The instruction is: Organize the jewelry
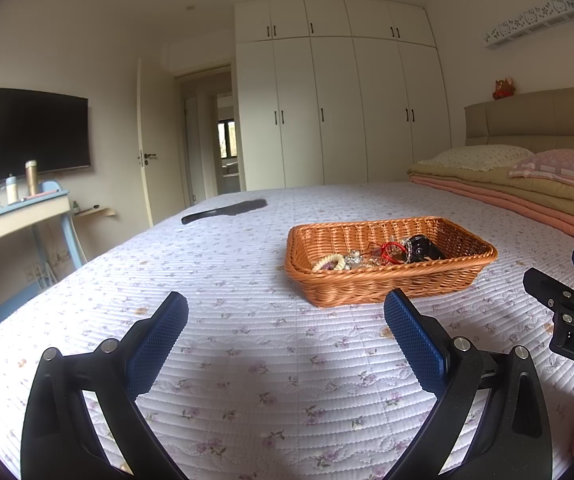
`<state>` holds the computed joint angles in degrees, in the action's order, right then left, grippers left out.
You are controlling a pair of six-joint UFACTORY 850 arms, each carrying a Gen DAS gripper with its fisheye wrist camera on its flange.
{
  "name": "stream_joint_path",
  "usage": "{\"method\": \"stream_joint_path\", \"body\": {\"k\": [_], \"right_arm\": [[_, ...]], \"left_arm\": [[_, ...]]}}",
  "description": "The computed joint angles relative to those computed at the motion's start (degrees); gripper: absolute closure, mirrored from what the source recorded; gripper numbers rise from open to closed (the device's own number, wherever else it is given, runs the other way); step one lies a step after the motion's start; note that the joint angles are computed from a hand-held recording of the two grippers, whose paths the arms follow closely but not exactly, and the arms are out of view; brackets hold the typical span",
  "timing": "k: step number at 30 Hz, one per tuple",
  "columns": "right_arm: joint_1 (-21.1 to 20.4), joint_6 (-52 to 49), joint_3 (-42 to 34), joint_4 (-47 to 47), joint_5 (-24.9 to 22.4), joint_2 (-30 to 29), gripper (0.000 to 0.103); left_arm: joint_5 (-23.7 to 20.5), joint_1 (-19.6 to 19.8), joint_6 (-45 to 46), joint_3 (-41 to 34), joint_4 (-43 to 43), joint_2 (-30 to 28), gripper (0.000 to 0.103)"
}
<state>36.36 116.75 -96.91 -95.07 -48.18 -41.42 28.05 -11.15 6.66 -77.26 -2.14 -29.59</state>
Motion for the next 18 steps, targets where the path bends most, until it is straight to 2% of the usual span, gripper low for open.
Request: {"method": "stream_joint_path", "body": {"k": [18], "right_arm": [[0.0, 0.7, 0.5, -0.7, -0.1, 0.3, 0.010]], "left_arm": [[-0.4, 0.0, -0.1, -0.3, 0.0, -0.1, 0.008]]}}
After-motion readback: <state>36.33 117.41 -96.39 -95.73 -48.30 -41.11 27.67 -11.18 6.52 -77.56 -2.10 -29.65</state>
